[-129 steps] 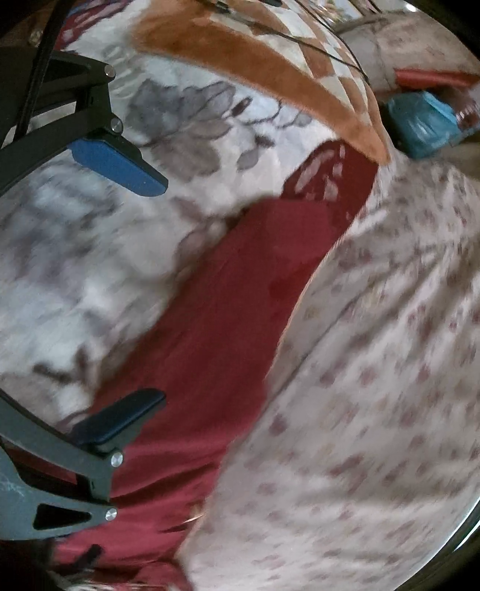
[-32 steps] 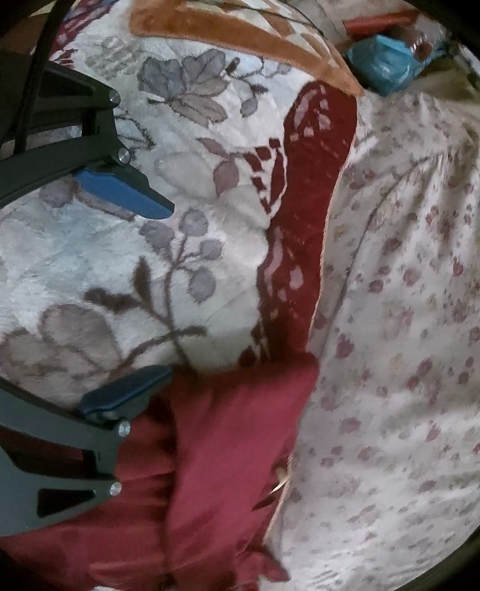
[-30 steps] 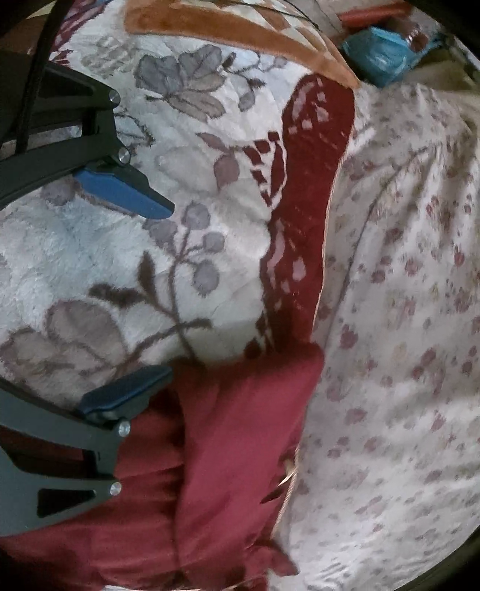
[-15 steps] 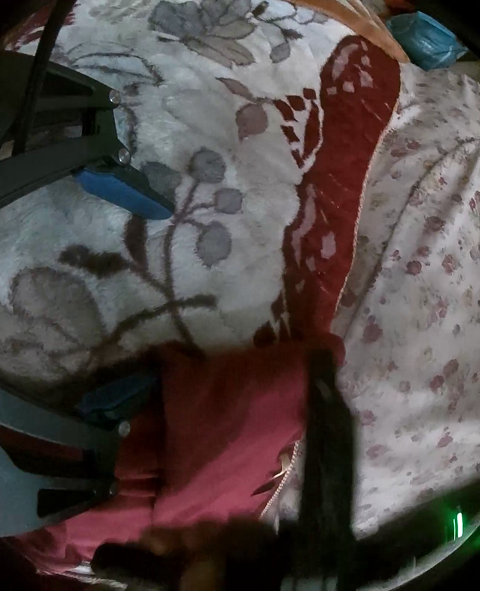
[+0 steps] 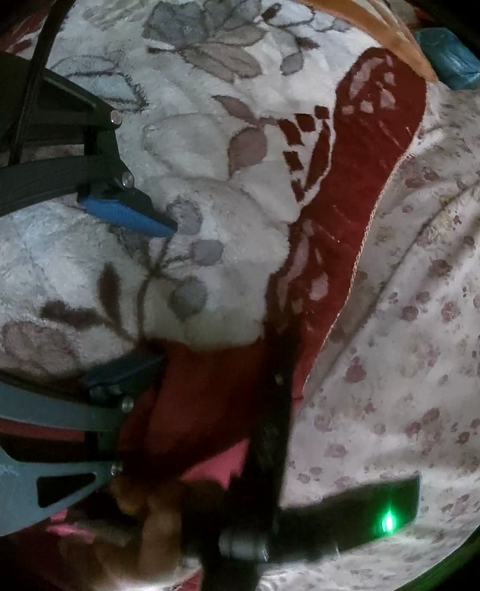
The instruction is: Fold small clothes
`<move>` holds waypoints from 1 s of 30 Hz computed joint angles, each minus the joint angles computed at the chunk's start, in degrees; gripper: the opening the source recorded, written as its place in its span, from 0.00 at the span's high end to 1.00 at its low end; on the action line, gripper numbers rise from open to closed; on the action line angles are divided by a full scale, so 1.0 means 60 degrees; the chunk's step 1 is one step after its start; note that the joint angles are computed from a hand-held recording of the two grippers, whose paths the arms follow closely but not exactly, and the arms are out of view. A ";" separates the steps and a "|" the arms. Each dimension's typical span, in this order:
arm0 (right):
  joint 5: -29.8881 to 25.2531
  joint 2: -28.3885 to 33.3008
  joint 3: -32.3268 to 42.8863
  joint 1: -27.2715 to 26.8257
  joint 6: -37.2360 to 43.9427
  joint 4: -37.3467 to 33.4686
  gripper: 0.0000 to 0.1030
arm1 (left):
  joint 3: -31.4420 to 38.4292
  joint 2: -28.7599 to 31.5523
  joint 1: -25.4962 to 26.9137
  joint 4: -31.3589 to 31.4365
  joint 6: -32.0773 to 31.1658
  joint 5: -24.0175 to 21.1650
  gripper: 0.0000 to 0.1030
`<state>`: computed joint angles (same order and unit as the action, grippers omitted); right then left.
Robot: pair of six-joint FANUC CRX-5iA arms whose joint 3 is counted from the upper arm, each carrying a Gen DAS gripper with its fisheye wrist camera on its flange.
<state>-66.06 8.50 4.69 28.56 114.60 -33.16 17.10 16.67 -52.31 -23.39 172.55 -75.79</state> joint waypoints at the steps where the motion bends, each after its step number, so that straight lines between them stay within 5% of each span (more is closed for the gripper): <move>1: -0.0264 -0.0079 0.0074 -0.0235 -0.0158 -0.0224 0.73 | 0.0185 0.0081 -0.0062 -0.0089 -0.0078 -0.0209 0.40; 4: -0.0988 -0.0748 0.0044 -0.1155 0.0065 -0.0759 0.39 | 0.0733 0.0203 -0.0364 -0.0539 -0.0280 -0.0878 0.39; 7: -0.0529 -0.2106 -0.0841 -0.1839 0.0591 0.0320 0.27 | 0.1387 0.0385 -0.0815 -0.1298 -0.0095 -0.1977 0.28; 10: 0.0852 -0.3220 -0.2049 -0.2384 -0.0118 0.2264 0.22 | 0.1703 0.0435 -0.1138 -0.1989 0.0363 -0.2511 0.22; 14: 0.1715 -0.3205 -0.2832 -0.3257 -0.1737 0.3866 0.22 | 0.1746 0.0398 -0.1241 -0.2241 0.0720 -0.1796 0.21; 15: 0.1599 -0.2992 -0.2743 -0.3491 -0.1639 0.3771 0.26 | 0.1886 0.0528 -0.1213 -0.2211 0.0551 -0.1664 0.21; 18: 0.1872 -0.2919 -0.3287 -0.3266 -0.1736 0.4448 0.95 | 0.2277 0.0962 -0.1069 -0.1904 0.0039 -0.1527 0.21; 20: 0.2637 -0.3321 -0.3895 -0.3100 -0.2287 0.5156 0.96 | 0.2416 0.1214 -0.0885 -0.1462 -0.0245 -0.1536 0.21; 26: 0.3006 -0.3363 -0.4271 -0.3163 -0.2630 0.5499 0.96 | 0.2817 0.1933 -0.0530 -0.0783 -0.0747 -0.2069 0.20; 29: 0.2488 -0.3457 -0.3843 -0.3438 -0.2398 0.4721 0.92 | 0.3104 0.2086 -0.0647 -0.1000 -0.0901 -0.2376 0.20; 30: 0.2201 -0.3498 -0.3659 -0.3603 -0.2245 0.4361 0.84 | 0.3164 0.2111 -0.0676 -0.1048 -0.0950 -0.2454 0.20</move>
